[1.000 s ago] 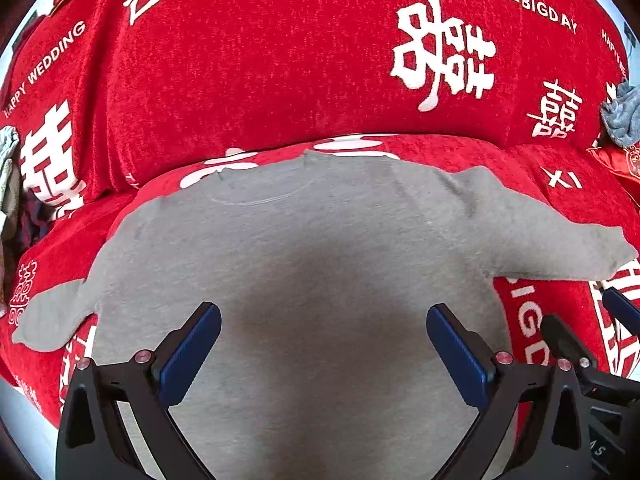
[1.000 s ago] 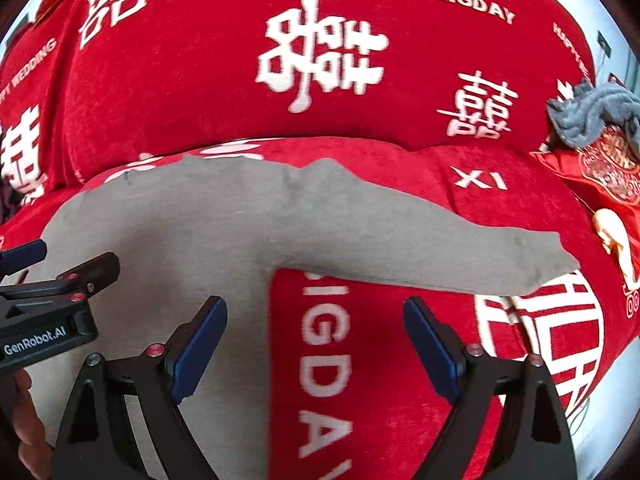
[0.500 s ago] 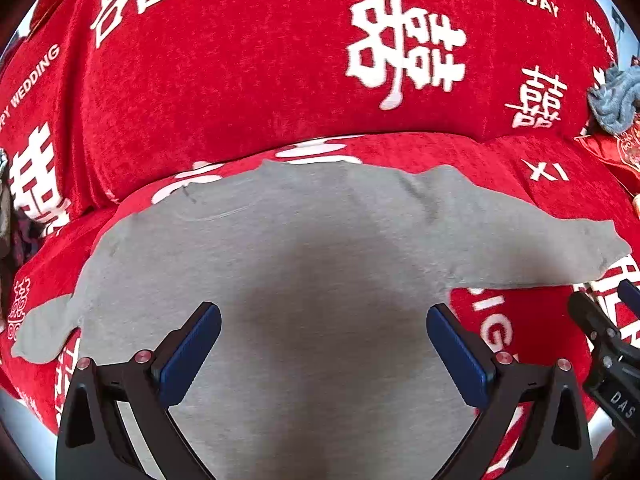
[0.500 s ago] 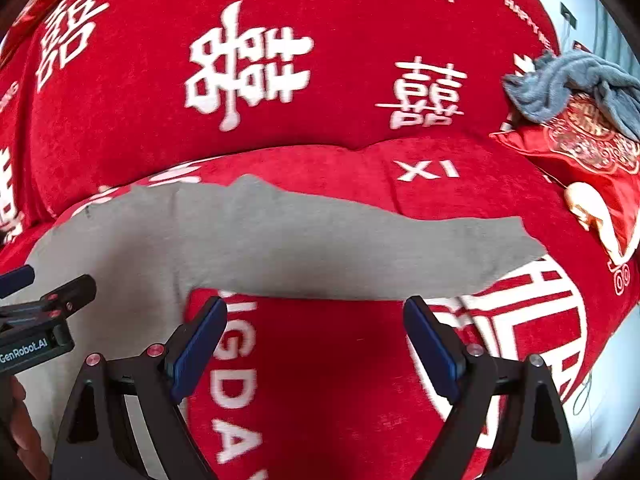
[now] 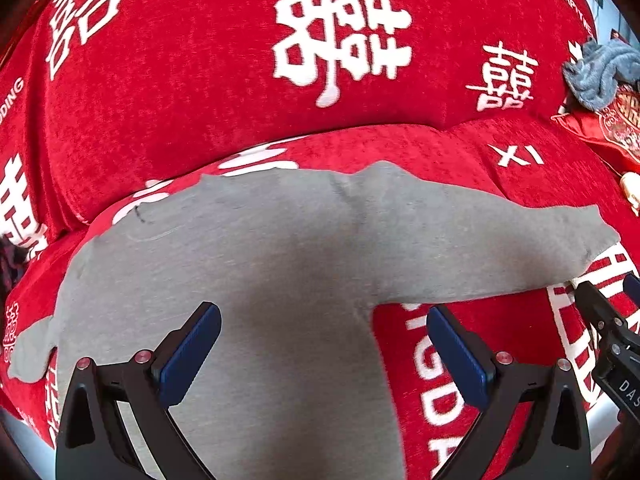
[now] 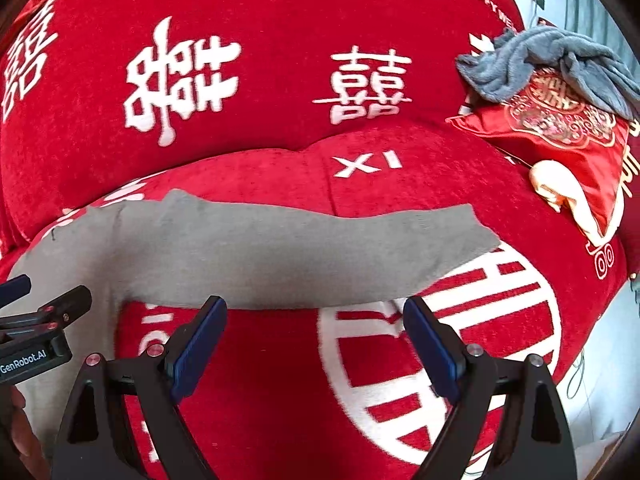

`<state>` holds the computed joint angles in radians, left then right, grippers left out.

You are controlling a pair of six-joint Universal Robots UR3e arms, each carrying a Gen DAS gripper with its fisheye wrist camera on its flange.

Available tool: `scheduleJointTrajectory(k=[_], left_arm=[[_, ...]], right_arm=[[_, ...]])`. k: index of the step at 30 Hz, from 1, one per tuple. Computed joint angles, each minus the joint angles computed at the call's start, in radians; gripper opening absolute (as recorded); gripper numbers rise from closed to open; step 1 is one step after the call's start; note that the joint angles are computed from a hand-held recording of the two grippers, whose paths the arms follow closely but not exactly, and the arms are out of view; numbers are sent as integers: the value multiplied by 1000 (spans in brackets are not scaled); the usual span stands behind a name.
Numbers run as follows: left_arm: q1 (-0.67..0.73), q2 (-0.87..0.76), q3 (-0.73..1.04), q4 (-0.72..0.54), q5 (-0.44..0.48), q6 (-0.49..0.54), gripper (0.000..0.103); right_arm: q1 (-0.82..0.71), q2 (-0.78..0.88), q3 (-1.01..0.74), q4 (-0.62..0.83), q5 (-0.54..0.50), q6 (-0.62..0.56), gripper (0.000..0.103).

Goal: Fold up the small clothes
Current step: 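Move the right gripper along the sweater to the sleeve cuff, then grasp the sleeve cuff with the right gripper and lift it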

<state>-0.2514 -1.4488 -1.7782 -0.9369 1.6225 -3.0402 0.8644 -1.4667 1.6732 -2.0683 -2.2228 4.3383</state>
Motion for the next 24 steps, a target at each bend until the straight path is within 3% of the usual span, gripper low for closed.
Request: scheduleJointTrajectory(k=[16,24], left_arm=[[-150,-232,152,32,55,-84,103],[-175,-313,191,47,60,-102,103]], right_arm=[[-193,-271,379,-120,73,-31,91],[-409,-410,610,-273,147,-168,91]])
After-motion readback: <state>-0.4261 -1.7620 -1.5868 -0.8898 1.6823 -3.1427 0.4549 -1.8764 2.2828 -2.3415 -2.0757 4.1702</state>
